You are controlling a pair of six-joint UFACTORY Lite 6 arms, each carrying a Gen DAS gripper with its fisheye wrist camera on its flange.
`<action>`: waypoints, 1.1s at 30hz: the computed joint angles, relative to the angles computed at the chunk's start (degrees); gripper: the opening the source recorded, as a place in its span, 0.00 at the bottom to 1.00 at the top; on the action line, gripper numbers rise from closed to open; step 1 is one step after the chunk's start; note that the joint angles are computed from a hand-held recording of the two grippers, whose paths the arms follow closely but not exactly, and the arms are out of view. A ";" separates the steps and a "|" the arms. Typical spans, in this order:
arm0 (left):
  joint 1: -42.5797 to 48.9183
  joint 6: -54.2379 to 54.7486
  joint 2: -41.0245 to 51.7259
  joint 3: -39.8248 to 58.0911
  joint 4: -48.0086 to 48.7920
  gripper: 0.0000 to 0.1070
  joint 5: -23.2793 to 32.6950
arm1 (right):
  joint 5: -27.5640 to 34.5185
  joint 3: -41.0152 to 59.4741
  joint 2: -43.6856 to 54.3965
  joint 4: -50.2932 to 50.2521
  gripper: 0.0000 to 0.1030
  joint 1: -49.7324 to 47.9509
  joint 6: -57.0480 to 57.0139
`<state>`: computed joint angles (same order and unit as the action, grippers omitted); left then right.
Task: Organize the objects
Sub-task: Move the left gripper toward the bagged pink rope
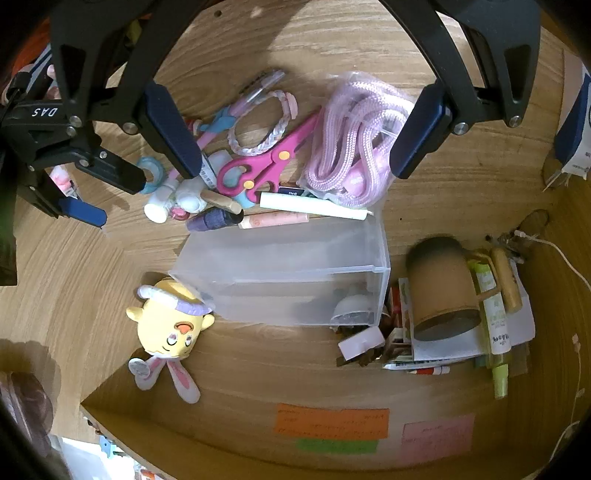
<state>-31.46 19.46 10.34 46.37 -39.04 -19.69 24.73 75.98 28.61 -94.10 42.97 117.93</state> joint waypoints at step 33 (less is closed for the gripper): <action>-0.31 0.77 -0.40 -0.43 -0.80 0.96 0.01 | -1.57 -1.17 -0.97 -1.00 1.00 -0.56 1.27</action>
